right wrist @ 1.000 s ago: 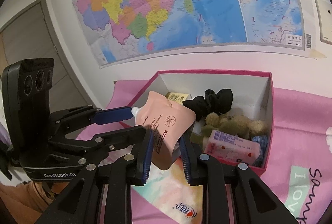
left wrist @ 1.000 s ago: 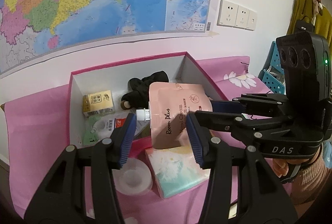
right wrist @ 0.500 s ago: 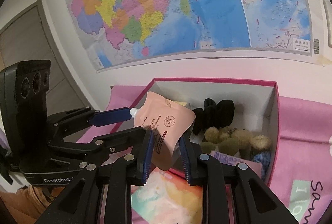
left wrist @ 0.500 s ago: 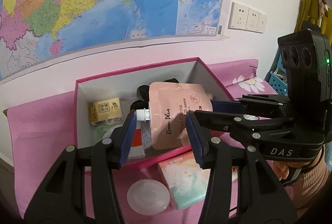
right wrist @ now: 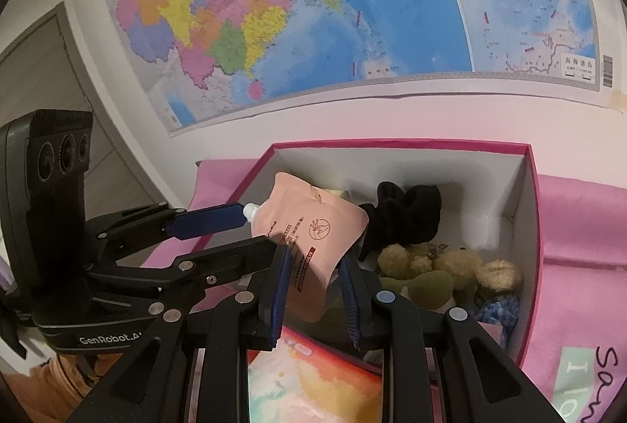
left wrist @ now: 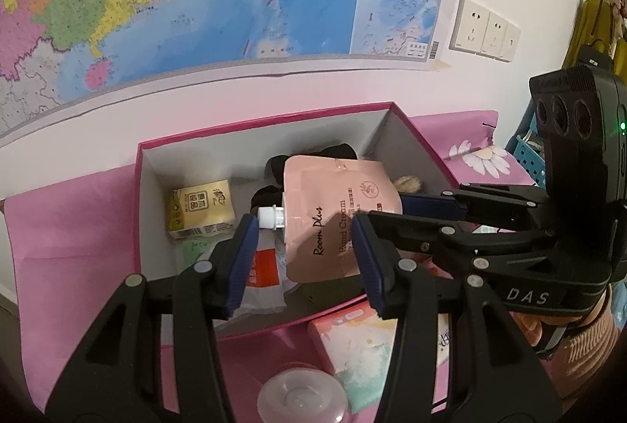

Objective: Organize soft objects
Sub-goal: 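Lower the pouch into the box and open the right gripper, then move the right gripper to the white-and-yellow wet wipes pack and grasp it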

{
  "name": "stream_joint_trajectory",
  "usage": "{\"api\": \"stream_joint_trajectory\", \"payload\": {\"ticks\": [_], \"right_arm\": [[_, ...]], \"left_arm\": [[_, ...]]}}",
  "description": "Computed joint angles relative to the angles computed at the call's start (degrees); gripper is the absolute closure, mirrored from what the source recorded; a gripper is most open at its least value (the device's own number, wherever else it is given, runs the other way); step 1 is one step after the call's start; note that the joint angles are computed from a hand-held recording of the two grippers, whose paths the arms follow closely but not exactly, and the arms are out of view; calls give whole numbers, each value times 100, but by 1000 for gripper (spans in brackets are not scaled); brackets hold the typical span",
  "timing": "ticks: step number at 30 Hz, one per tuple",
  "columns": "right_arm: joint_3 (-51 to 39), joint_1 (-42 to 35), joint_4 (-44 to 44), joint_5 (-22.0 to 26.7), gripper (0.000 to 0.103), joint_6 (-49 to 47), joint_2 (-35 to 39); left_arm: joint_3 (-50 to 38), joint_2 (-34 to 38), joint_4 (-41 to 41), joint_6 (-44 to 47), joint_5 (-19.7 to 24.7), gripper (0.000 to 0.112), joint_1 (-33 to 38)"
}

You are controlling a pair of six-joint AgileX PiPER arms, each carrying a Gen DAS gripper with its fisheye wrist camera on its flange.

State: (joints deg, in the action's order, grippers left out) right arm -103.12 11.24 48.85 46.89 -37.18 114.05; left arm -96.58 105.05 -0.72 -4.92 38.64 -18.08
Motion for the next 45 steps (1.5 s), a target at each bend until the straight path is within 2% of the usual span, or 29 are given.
{"api": "stream_joint_trajectory", "payload": {"ticks": [9,14,19,24,29,32,35,37,39,42,45], "right_arm": [[-491,88,-410,92,79,477,345],[-714,156,-621,130,84,670,483],[-647,210,-760,44,84,764,437],[-304,194,-639,-99,83,582,225],[548,69,-43,-332,82,-49,-341],[1301,-116,596,-283,75,-822,-879],[1997,-339,995,35,69,-1416,-1380],[2521,-527,1148,335,67,-1766,-1735],[3143,-716,1190,510,64,-2032,-2133],[3945,-947,1059,590,59,-2151,-2598],[4619,-1207,937,633,57,-2152,-2895]], "left_arm": [[-359,315,-272,165,247,61,139],[-581,487,-352,207,394,61,189],[-642,551,-337,181,416,61,206],[-299,320,-163,45,188,61,180],[459,-278,288,-349,-276,60,61],[1237,-919,528,-526,-727,54,-30],[2168,-1699,975,-845,-1172,52,-216],[2679,-2121,943,-782,-1342,47,-292],[3153,-2447,1111,-913,-1425,46,-429],[3698,-2665,949,-809,-1347,46,-584],[4167,-2691,344,-458,-1234,46,-674]]}}
